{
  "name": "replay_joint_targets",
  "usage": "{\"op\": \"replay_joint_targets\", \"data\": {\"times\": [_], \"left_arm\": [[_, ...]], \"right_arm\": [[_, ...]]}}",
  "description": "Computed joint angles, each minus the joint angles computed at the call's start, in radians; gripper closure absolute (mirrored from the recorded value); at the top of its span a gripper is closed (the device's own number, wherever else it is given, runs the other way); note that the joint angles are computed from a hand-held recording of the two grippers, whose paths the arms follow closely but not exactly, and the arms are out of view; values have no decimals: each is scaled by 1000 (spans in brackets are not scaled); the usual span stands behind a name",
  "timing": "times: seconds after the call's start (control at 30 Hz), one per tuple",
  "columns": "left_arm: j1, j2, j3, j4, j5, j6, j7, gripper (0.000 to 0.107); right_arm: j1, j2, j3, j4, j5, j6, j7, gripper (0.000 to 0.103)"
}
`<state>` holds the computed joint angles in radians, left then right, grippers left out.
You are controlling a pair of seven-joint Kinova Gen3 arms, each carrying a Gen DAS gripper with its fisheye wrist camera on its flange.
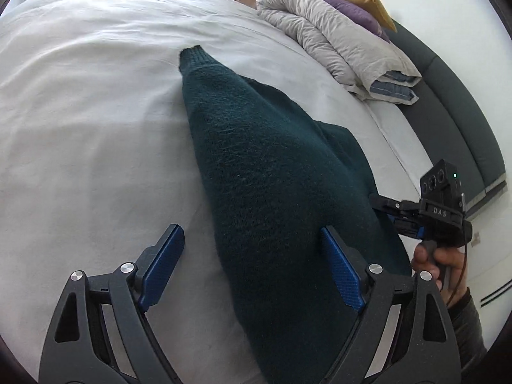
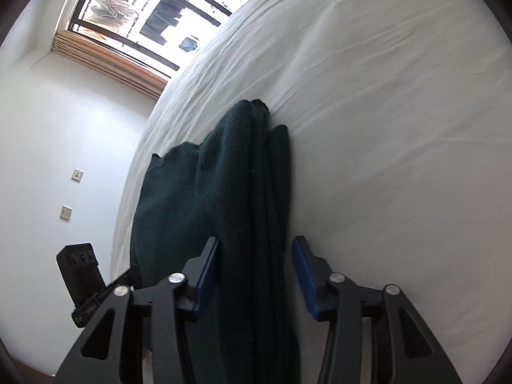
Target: Fold small clothes
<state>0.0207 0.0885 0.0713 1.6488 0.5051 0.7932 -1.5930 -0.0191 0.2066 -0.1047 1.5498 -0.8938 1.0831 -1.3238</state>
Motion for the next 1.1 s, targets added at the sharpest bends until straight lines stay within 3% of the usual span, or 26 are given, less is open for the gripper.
{"op": "replay_joint_targets", "data": {"times": [0.1, 0.17, 0.37, 0.5, 0.67, 0.8, 0.93, 1.1], "left_arm": [[-28, 45, 3, -25, 81, 34, -58, 26], [-68, 73, 19, -44, 138, 70, -96, 45], [-21, 67, 13, -86, 42, 71, -19, 63], [-41, 22, 9, -72, 86, 103, -32, 67], [-66, -137, -55, -21, 109, 194, -64, 67], [-95, -289, -135, 3, 85, 316, -83, 67], [-84, -459, -219, 33, -18, 437, -83, 67], [-86, -632, -342, 122, -118, 557, -67, 67]], "right_arm": [[-24, 26, -8, -42, 41, 11, -24, 63], [-15, 34, -12, -45, 33, 20, -22, 69], [-34, -11, -10, -16, 71, -21, -51, 79], [-78, -75, -7, -14, 125, -66, -130, 80], [-163, -186, -24, -23, 189, -67, -195, 80], [-241, -275, -38, 31, 148, -95, -234, 80], [-350, -342, -92, 98, 144, -173, -299, 80], [-477, -334, -175, 153, 186, -285, -419, 80]]}}
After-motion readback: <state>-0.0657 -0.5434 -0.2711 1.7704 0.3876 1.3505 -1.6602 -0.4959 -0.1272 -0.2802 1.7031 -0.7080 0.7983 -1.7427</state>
